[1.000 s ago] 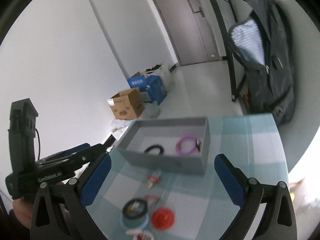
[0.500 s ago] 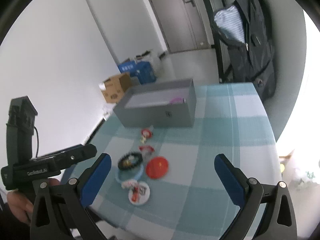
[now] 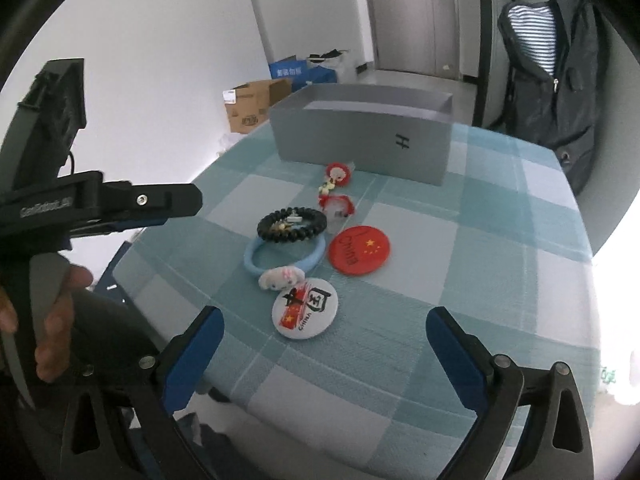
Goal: Organize jewelry
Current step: 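Withdraw both tools from the box back toward the table, then grasp the white round badge with the right gripper while left grasps blue bangle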
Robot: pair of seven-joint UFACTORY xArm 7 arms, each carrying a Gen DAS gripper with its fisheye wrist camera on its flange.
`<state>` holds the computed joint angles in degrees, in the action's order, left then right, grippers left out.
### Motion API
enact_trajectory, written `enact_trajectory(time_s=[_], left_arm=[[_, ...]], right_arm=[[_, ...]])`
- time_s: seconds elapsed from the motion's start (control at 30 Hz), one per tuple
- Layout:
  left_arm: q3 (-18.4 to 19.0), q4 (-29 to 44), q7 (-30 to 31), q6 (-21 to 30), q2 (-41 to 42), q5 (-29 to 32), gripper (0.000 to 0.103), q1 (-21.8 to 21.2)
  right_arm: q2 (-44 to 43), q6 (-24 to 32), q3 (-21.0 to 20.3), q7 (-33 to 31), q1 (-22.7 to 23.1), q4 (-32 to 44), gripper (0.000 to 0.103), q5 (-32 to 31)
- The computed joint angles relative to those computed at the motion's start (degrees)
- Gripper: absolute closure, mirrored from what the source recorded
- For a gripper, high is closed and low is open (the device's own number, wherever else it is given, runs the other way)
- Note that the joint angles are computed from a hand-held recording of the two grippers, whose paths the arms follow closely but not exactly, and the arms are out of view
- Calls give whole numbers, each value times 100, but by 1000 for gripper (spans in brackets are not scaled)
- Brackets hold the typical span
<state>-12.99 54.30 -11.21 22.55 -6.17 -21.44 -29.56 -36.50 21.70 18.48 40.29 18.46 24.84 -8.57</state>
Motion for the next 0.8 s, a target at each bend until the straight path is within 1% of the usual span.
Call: enact_trajectory(time_s=[0.07,0.1,0.23,0.3,0.37,0.4,0.43,0.47,0.5,0.53,0.57,0.6,0.67,0.7,0.8], left_arm=[[-16,-30,-22,5,-27,113,18,11],[-53,-61,-130,8,-55,295,18,33],[-8,-230,-32,-153,-185,313,18,3],[28,-286,36,-210,-225,245,18,-17],[8,-303,-102,-208,-235,395,18,31],[-2,-307,-172,-190,-232,464,18,50],[1,-308,-200,-189,-222,493,18,55],[-2,-304,-238,-187,-213,533,18,62],[-19,-302,-309,-179,-206,619,18,81],[-42,-296,-405,-166,-201,738,18,107],[-52,-294,-467,-155,-197,813,18,119],[-51,-296,-501,-149,-193,849,18,121],[-38,-301,-535,-124,-189,884,18,121],[-32,-302,-546,-122,-185,883,18,118],[-25,-351,-643,-207,-222,927,18,138]], right_arm=[[126,-95,82,62,-58,40,4,-47],[175,-103,128,84,-83,70,5,-90],[385,-25,322,165,-206,253,20,-352],[443,17,383,267,-265,325,20,-455],[524,220,515,422,-402,431,21,-645],[587,274,490,470,-394,455,23,-662],[647,226,385,453,-311,446,28,-617],[680,209,362,487,-304,443,29,-638],[688,239,433,562,-365,477,30,-753],[718,288,437,560,-361,511,34,-819],[740,384,470,581,-373,554,41,-901],[729,484,558,652,-425,590,47,-1043],[722,549,522,594,-336,605,60,-1155],[720,530,447,534,-251,594,62,-1128],[672,548,444,517,-206,564,62,-1229]])
